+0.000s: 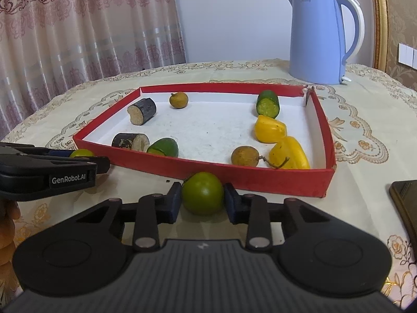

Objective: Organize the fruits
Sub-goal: 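Lift the green fruit with the left gripper while the right gripper closes on another green fruit, then release the green fruit into the tray while the right gripper lifts its fruit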

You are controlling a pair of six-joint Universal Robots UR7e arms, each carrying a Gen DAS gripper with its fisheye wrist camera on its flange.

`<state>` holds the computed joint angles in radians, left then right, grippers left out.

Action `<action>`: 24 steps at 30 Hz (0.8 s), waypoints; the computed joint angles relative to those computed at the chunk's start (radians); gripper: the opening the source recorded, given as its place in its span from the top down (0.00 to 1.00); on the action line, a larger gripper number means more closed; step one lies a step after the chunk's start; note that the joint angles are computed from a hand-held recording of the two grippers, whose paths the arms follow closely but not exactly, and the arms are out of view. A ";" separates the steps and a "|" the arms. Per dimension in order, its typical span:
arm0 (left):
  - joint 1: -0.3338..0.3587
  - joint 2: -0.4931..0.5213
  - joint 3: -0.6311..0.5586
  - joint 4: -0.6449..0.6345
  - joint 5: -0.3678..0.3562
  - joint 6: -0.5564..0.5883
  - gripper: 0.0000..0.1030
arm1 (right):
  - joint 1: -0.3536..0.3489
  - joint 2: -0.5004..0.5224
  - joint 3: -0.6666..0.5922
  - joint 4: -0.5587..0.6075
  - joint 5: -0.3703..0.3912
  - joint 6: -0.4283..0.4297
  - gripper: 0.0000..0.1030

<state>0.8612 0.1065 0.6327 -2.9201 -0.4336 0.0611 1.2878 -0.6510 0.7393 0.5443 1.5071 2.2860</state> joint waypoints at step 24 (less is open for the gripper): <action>-0.017 0.019 -0.070 -0.005 -0.008 0.054 0.65 | -0.024 -0.016 0.007 0.042 -0.060 0.037 0.68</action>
<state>0.8437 0.1258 0.5623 -2.9253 -0.4413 0.1146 1.2641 -0.6669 0.7462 0.5867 1.4470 2.3229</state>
